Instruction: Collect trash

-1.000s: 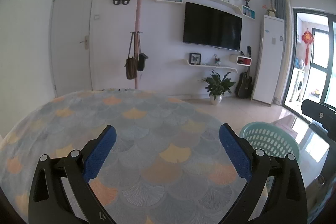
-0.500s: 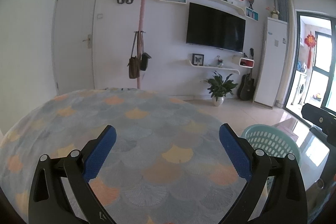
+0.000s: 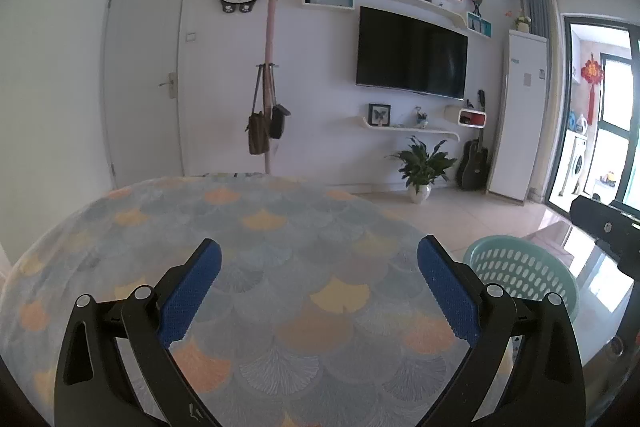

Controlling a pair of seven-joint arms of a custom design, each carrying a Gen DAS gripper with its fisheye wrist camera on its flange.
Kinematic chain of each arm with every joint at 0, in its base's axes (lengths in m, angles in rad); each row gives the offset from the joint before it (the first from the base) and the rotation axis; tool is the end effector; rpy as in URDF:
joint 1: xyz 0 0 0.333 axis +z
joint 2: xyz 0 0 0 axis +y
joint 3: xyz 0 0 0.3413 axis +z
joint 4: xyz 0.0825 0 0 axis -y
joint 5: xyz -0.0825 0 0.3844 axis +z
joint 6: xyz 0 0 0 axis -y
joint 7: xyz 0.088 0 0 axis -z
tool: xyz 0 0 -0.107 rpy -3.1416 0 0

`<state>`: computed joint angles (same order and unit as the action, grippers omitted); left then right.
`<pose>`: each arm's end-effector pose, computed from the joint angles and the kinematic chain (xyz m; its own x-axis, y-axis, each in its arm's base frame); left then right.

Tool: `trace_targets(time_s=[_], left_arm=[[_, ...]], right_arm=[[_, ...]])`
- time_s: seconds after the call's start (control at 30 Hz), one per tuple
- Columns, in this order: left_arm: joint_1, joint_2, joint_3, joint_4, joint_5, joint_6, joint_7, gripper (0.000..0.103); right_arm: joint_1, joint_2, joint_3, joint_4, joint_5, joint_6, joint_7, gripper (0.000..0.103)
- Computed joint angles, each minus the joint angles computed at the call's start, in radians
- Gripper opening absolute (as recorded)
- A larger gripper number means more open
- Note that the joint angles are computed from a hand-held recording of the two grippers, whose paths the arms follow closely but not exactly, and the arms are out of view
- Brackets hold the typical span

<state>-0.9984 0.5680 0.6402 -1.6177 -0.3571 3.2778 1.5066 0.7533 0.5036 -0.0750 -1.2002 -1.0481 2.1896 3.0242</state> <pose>0.6528 -0.3332 0.5176 -0.2383 -0.9701 0.0464 -0.3471 0.0404 -0.9370 0.6004 0.4645 0.5892 -0.2832 -0.9573 -0.0579 -0.4210 0.1784 -0.8894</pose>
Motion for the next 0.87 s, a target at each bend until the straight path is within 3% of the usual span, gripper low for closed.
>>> trace_targets(time_s=[0.33, 0.57, 0.63, 0.73, 0.87], left_arm=[[-0.022, 0.007, 0.025, -0.002, -0.009, 0.002, -0.002, 0.095], [-0.104, 0.049, 0.14, -0.004, -0.01, -0.012, -0.051, 0.095], [-0.091, 0.037, 0.119, -0.005, -0.003, -0.016, -0.049, 0.096], [-0.03, -0.004, 0.031, -0.015, 0.02, -0.016, -0.04, 0.096], [-0.055, 0.003, 0.062, -0.021, 0.026, -0.009, -0.059, 0.096]], right_arm=[[-0.006, -0.001, 0.002, -0.005, 0.007, 0.011, -0.003, 0.072], [-0.006, 0.001, 0.001, -0.009, 0.005, 0.015, 0.0, 0.072], [-0.005, 0.001, 0.001, -0.009, 0.005, 0.015, 0.001, 0.072], [-0.005, 0.005, 0.0, -0.005, 0.007, 0.014, -0.001, 0.072], [-0.003, 0.004, -0.001, -0.005, 0.007, 0.014, 0.0, 0.072]])
